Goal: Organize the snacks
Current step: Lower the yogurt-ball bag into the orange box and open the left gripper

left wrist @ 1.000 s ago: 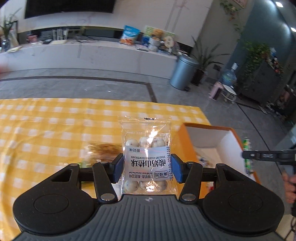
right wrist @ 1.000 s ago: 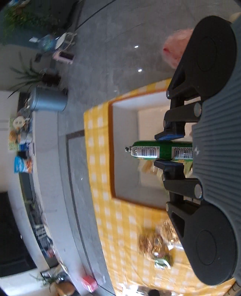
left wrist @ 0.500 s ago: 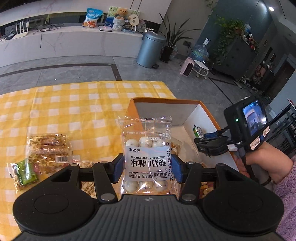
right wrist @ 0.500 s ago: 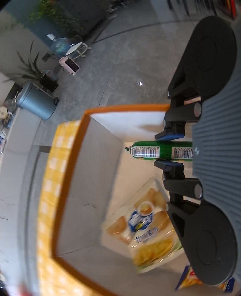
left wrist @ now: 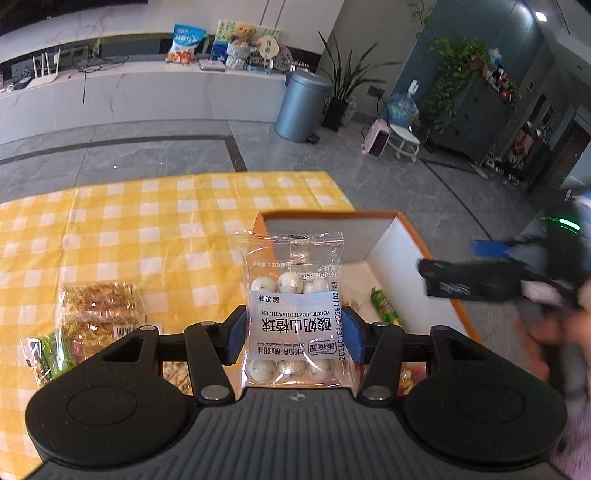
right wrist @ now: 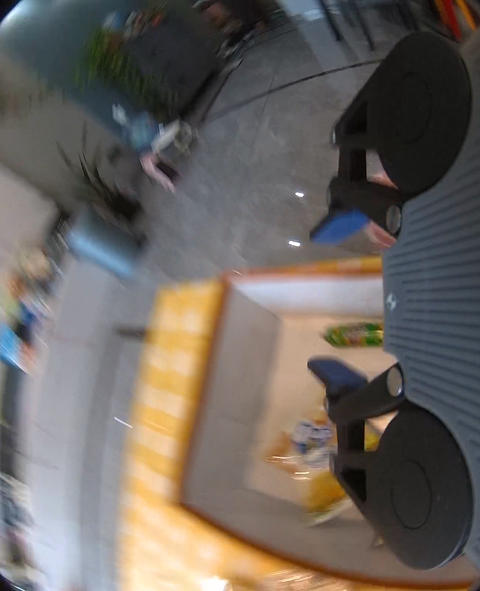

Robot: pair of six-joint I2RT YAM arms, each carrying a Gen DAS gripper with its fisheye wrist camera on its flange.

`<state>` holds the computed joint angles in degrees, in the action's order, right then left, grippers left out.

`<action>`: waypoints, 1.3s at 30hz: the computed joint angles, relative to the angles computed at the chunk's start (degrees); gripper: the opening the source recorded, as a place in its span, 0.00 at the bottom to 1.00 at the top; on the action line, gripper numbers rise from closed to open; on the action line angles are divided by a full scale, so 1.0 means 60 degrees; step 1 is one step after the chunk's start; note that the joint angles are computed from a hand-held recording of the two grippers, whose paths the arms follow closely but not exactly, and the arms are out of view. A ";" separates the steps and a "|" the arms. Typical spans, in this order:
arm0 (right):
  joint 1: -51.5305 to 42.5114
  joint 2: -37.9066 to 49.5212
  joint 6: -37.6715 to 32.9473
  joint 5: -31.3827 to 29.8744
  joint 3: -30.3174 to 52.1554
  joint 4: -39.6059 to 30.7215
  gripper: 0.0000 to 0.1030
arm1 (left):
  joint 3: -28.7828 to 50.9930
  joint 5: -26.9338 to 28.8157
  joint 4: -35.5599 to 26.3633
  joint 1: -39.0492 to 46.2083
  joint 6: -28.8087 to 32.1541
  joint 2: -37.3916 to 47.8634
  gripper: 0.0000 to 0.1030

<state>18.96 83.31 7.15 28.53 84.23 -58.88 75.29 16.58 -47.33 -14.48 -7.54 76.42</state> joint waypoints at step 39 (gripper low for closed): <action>-0.2997 -0.3094 0.1064 -0.3571 -0.4625 0.3073 0.83 | 0.2216 -0.0323 0.0969 -0.2565 -0.1766 0.4605 0.81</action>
<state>0.97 64.75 13.53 7.11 56.48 -40.44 88.59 14.64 -41.51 -29.87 -18.13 104.05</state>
